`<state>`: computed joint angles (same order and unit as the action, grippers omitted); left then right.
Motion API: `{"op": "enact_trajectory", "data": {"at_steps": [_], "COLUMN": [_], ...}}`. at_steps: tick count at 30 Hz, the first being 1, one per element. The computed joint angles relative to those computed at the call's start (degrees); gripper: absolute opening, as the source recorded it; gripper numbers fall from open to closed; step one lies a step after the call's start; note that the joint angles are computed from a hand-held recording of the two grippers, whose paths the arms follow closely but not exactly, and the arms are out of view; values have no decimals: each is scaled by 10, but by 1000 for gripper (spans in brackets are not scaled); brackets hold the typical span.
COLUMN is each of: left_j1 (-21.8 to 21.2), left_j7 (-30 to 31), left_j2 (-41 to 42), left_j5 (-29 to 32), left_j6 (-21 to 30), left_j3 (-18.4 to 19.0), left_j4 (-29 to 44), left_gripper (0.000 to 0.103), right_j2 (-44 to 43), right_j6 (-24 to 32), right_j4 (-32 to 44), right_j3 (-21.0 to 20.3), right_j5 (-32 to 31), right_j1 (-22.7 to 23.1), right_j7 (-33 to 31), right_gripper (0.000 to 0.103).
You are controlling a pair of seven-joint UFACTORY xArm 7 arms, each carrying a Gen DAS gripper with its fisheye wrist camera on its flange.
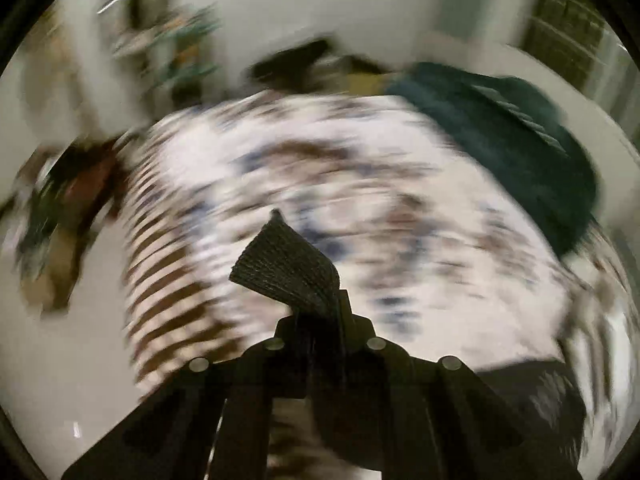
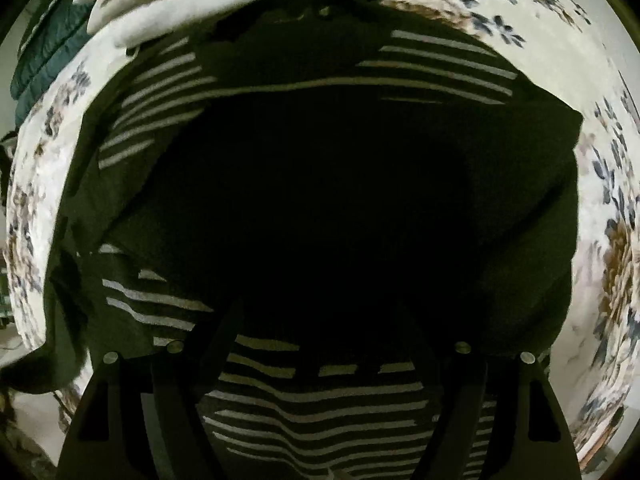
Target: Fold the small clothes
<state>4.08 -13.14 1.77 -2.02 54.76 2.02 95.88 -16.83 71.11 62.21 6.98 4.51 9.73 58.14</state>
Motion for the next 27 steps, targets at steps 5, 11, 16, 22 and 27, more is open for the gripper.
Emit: {"op": "enact_trajectory", "data": {"at_steps": [5,11,16,22,27], "left_j1": [-93,-234,-337,-371,-324], "left_j7": [35,-6,-42,-58,-92], "left_j2": [11,25,55,30,-45], "left_j5": [-37,-81,-91,-14,93], "left_j6": [43,82,107,89,98], "left_j3": [-75,-151,-189,-172,-143], "left_j4": [61,68,84,52,-53], "left_gripper": [7,8,12,96,96], "right_j2": [-118,-261,-363,-384,-335], "right_j6": [19,111,221,260,173], "right_j4": [-85,-150,-179,-146,-146], "right_j3": [-36,-82,-157,-210,-194], "right_j5": [16,-11,-55,-66,16], "right_j1": [-26,-90,-167,-225,-219], "right_j7": [-23,-76,-166,-247,-267], "right_gripper": [80,80,80,80,80]}}
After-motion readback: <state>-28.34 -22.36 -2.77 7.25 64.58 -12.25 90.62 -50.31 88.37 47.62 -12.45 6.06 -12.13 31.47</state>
